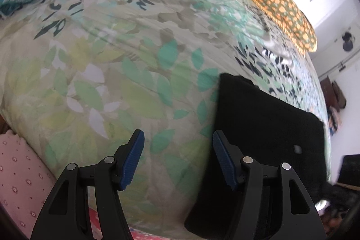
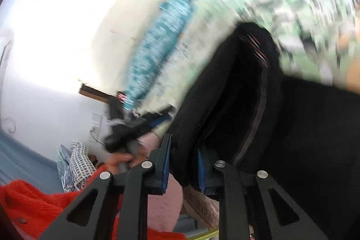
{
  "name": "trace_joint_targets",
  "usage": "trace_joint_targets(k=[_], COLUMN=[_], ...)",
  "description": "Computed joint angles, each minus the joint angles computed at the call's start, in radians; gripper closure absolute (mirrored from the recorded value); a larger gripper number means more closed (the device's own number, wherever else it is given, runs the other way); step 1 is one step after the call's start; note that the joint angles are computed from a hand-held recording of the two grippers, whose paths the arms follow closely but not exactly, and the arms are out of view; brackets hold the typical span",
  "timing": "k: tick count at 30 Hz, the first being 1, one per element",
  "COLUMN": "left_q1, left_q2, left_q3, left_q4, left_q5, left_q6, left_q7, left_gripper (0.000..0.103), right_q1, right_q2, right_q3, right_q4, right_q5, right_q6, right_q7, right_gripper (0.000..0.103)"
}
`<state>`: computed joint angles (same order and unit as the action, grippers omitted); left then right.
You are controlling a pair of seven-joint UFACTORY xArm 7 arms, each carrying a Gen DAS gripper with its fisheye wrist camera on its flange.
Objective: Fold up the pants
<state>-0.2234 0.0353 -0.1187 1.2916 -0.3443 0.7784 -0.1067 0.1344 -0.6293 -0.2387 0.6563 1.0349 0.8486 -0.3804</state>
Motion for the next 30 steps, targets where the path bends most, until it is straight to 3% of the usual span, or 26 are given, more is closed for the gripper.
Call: trace_joint_targets(k=[8, 16, 20, 25, 28, 30], left_q1=[-0.004, -0.025, -0.035, -0.055, -0.071, -0.087], left_q2=[-0.004, -0.013, -0.024, -0.045, -0.056, -0.069], left_q3=[-0.005, -0.015, -0.018, -0.028, -0.035, -0.044], left_q4=[0.001, 0.003, -0.003, -0.008, -0.009, -0.011], left_q5=[-0.006, 0.004, 0.010, 0.032, 0.036, 0.042], left_q6=[0.001, 0.007, 0.004, -0.001, 0.001, 0.001], left_q7=[0.029, 0.066, 0.079, 0.104, 0.138, 0.168], left_gripper=[0.038, 0.038, 0.038, 0.038, 0.038, 0.037], right_q1=[-0.087, -0.215, -0.274, -0.354, -0.406, -0.402], right_q2=[-0.183, -0.354, -0.419, -0.413, -0.417, -0.407], right_q3=[-0.002, -0.068, -0.100, -0.085, -0.099, -0.061], right_q4=[0.064, -0.042, -0.124, -0.192, -0.259, -0.229], right_q5=[-0.263, -0.476, -0.538, -0.645, -0.638, -0.676], right_q6=[0.102, 0.176, 0.223, 0.260, 0.238, 0.243], right_q7=[0.146, 0.300, 0.341, 0.382, 0.425, 0.419], right_gripper=[0.083, 0.082, 0.082, 0.082, 0.082, 0.079])
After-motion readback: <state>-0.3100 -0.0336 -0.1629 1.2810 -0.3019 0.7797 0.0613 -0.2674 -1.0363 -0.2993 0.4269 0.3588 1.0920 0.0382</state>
